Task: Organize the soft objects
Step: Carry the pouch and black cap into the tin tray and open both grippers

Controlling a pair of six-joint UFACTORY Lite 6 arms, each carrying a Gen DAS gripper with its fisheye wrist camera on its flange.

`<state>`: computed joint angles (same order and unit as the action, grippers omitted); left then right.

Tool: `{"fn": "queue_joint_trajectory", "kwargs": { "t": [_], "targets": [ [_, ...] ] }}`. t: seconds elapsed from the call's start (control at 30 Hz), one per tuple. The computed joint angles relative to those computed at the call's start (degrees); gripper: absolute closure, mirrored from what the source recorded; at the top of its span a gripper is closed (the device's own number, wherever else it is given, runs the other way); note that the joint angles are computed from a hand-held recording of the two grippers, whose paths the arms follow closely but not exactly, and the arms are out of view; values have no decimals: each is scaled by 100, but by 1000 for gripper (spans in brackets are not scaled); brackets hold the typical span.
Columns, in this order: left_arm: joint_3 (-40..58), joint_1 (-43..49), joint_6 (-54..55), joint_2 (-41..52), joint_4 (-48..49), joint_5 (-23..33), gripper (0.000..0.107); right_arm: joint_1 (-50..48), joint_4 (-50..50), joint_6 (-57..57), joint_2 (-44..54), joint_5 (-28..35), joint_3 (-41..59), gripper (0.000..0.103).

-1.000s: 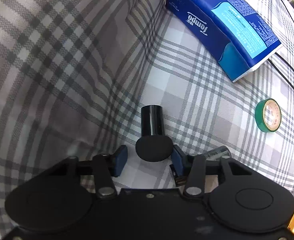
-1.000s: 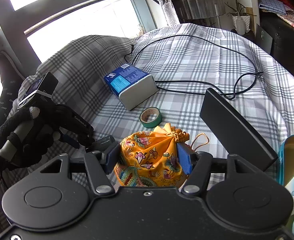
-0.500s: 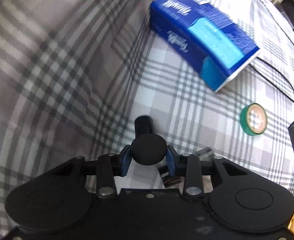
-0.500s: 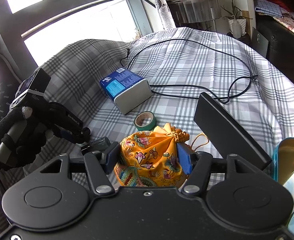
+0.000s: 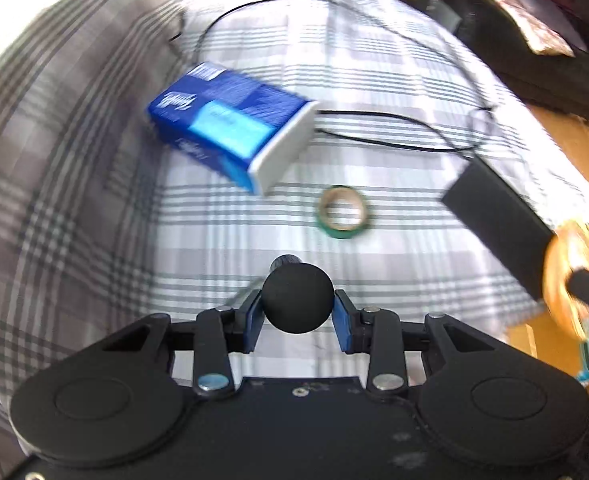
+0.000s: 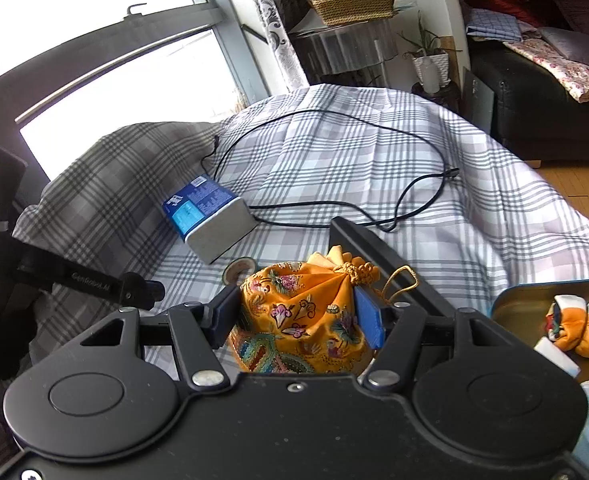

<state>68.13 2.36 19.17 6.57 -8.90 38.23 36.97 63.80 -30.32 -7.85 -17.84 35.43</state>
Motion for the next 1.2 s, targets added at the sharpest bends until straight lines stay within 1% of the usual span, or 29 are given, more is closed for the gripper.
{"fn": "queue_joint_trajectory", "kwargs": {
  "t": [0.13,0.23,0.33,0.43,0.53,0.6,0.7,0.73,0.8,0.87,0.97,1.03,1.07,1.13,1.2],
  "targets": [
    [-685,-697,-78,-897,-97,2,74,-425,571,-461,-743,-3,-470,44],
    [-853,-1324,-352,-1244,-244,184,74,-892,1229,-1023,-1333,72,-812,44],
    [-1036,-2073,-801,-1614,-385,198,74,-1426,2008,-1721,-1963,105,-1144,44],
    [-1089,-3116,-1715,-1604,-7,-187,74,-1855,3093,-2782,-2520,-204,-1392,44],
    [-813,-4061,-2569,-1211,430,-491,74,-2266,3900,-3543,-2893,-659,-1565,44],
    [-489,-4523,-2804,-789,374,-624,74,-2584,4302,-3902,-2994,-965,-1608,44],
    [82,-5110,-3086,-26,313,-847,74,-3040,4651,-4158,-2881,-1345,-1570,44],
    [299,-5231,-3120,277,291,-926,74,-3261,4810,-4347,-2828,-1352,-1546,44],
    [713,-5478,-3239,821,283,-1021,74,-3730,5129,-4730,-2823,-1101,-1541,44],
    [1262,-5656,-3230,1411,149,-973,74,-4106,5555,-5252,-2929,-835,-1579,44],
    [1994,-5786,-3100,2173,-176,-845,73,-4344,5912,-5715,-2910,-694,-1539,44],
    [2271,-5868,-3210,2452,-128,-781,63,-4401,6140,-5980,-3043,-711,-1574,43],
    [2304,-5915,-3337,2486,-17,-789,53,-4411,6187,-6036,-3096,-731,-1593,42],
    [2365,-6005,-3751,2557,402,-817,47,-4356,6138,-5985,-3164,-838,-1612,40],
    [2274,-5986,-3853,2521,509,-854,37,-4368,6113,-6013,-3198,-822,-1631,40]
  ]
}}
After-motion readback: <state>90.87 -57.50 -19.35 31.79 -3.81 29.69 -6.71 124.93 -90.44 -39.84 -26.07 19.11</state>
